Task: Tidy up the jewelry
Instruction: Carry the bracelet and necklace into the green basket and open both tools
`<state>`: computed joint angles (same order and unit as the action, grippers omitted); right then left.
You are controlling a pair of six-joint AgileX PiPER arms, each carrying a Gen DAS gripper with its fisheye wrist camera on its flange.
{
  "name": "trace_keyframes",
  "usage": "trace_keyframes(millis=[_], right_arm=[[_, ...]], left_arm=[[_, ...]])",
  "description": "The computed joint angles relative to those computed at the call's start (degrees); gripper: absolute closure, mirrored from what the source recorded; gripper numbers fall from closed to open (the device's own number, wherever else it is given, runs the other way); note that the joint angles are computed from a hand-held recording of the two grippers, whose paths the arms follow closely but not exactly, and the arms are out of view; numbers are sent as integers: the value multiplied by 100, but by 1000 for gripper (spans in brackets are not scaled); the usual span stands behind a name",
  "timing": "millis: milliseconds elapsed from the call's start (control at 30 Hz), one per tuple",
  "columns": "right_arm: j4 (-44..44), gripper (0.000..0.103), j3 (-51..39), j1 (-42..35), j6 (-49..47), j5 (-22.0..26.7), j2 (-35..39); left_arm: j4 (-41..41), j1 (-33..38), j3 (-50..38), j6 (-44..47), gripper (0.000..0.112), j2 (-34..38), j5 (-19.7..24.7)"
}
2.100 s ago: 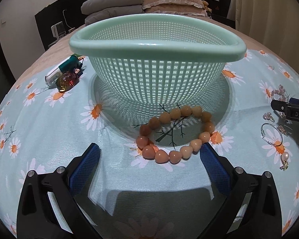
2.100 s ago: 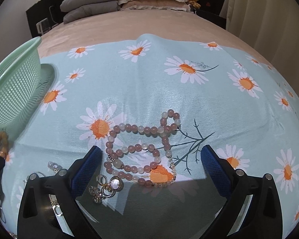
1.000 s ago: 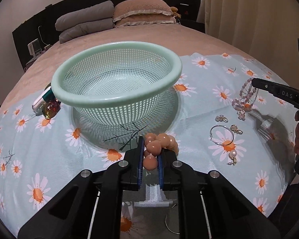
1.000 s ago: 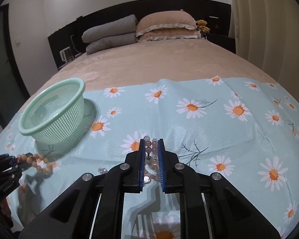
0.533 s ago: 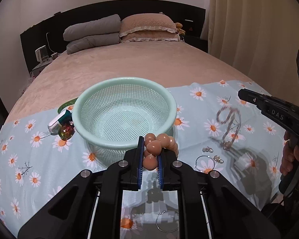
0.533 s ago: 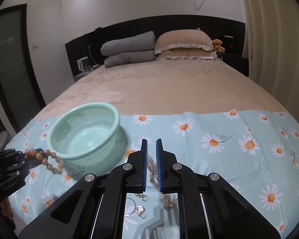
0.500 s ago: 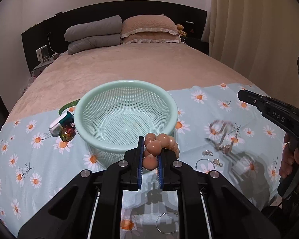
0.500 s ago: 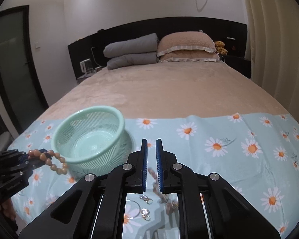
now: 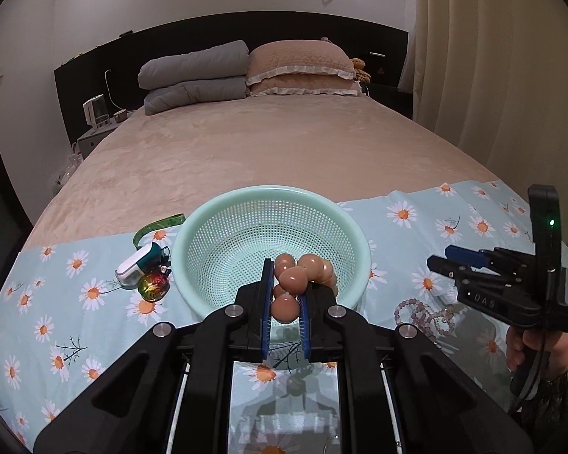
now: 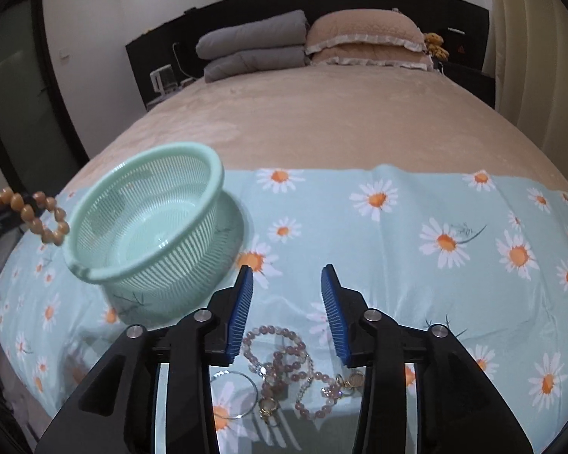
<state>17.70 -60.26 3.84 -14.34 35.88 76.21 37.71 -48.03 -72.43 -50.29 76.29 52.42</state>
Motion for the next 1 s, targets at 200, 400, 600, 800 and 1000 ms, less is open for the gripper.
trace_keyframes(millis=[200, 400, 600, 800, 1000], right_arm=[[-708, 49, 253, 274, 428, -34, 215], [-1134, 64, 263, 568, 708, 158, 589], [-1249, 91, 299, 591, 688, 164, 690], [-450, 97, 275, 199, -44, 347, 350], [623, 97, -18, -331, -920, 834, -144]], left_arm=[[-74, 50, 22, 40, 100, 53, -9], [-142, 149, -2, 19, 100, 20, 6], [-284, 233, 97, 113, 100, -78, -53], [-329, 408, 202, 94, 100, -240, 18], [-359, 477, 146, 152, 100, -224, 52]])
